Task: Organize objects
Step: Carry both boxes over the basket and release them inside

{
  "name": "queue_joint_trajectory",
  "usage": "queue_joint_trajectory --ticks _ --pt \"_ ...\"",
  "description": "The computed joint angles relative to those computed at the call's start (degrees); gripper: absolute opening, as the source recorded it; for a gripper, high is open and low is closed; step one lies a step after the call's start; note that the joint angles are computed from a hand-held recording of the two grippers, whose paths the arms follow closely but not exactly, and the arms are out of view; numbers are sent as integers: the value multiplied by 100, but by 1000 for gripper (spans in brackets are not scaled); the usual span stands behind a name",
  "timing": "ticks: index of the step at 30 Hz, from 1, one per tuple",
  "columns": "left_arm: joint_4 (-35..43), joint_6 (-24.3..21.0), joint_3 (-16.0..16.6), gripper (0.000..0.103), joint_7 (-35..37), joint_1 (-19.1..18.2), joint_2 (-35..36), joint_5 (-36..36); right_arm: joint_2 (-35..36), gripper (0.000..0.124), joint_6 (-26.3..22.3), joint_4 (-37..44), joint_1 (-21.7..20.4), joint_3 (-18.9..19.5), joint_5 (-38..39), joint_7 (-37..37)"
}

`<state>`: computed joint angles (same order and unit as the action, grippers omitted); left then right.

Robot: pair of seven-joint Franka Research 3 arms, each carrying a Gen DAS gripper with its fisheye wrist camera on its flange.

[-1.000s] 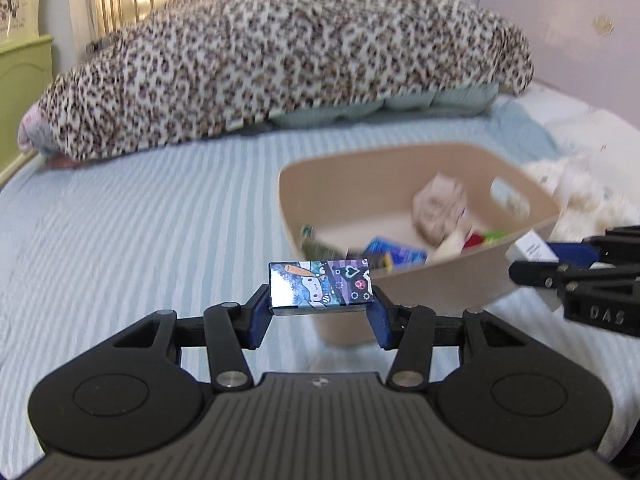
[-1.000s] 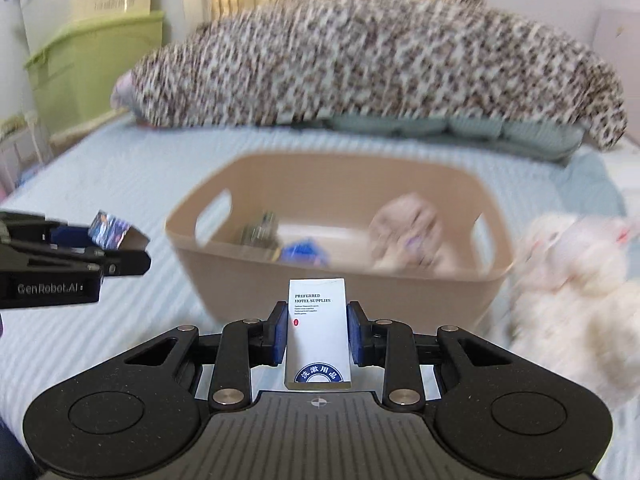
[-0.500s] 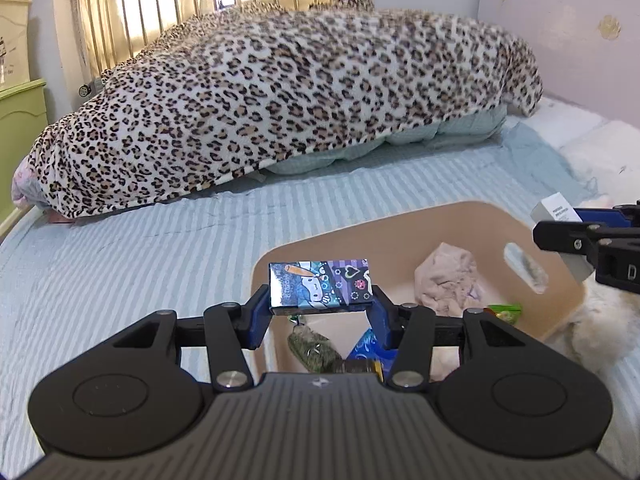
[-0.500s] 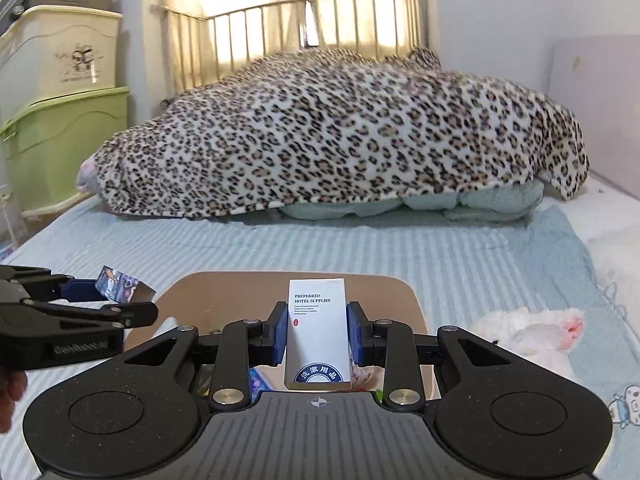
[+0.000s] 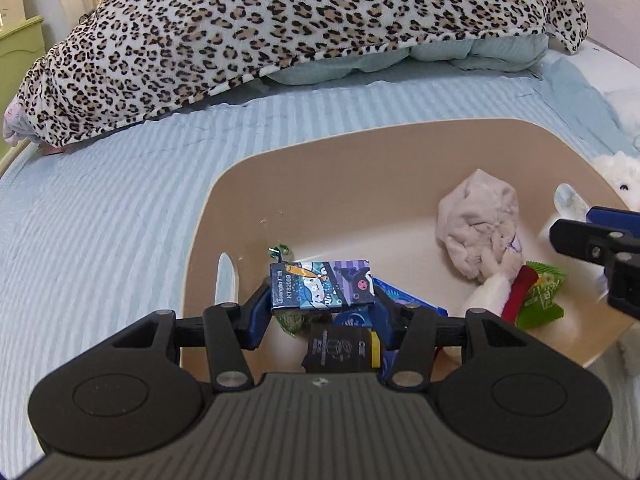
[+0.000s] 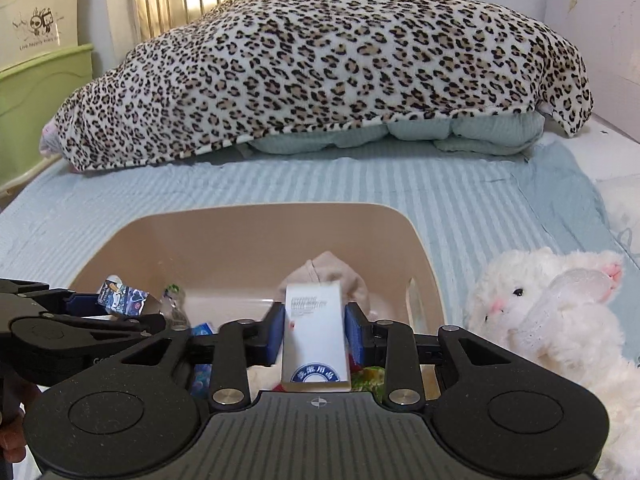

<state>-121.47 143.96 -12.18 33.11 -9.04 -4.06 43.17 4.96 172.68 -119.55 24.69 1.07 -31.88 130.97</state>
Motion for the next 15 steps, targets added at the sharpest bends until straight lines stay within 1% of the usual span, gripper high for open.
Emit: queue_joint_trajectory --ticks 1,2,3,4,5,7,9,10,12,13,15 --pt "-30 5 -4 65 -46 -5 -48 -16 -30 60 -16 -17 12 -12 -61 31" --pt "-86 55 -7 71 -130 -3 -119 -15 -73 65 -12 -47 26 -36 -211 142" --pt "-126 105 -22 81 -265 7 -185 51 -123 72 11 -85 13 -35 -303 217" --pt "-152 134 -46 87 -404 19 -242 138 -177 76 45 -137 -15 -13 -339 267" --pt "-177 126 -71 89 -483 22 -307 183 -235 78 79 -194 -53 21 -337 299" --pt "-180 57 -111 89 -463 4 -401 154 -361 85 131 -304 -153 111 -251 268" --pt "-222 10 -143 89 -389 -15 -523 95 -506 95 143 -410 -261 203 -366 389" --pt "-232 -37 -164 89 -370 -17 -578 88 -580 98 148 -456 -328 262 -424 437" --pt "-310 -78 -196 90 -352 -25 -724 51 -751 102 155 -569 -478 397 -524 529" --pt "-373 -67 -195 92 -310 -36 -811 -31 -847 103 154 -630 -553 468 -549 563" --pt "-543 -41 -229 92 -326 -48 -1028 -138 -1044 103 164 -771 -673 595 -463 514"
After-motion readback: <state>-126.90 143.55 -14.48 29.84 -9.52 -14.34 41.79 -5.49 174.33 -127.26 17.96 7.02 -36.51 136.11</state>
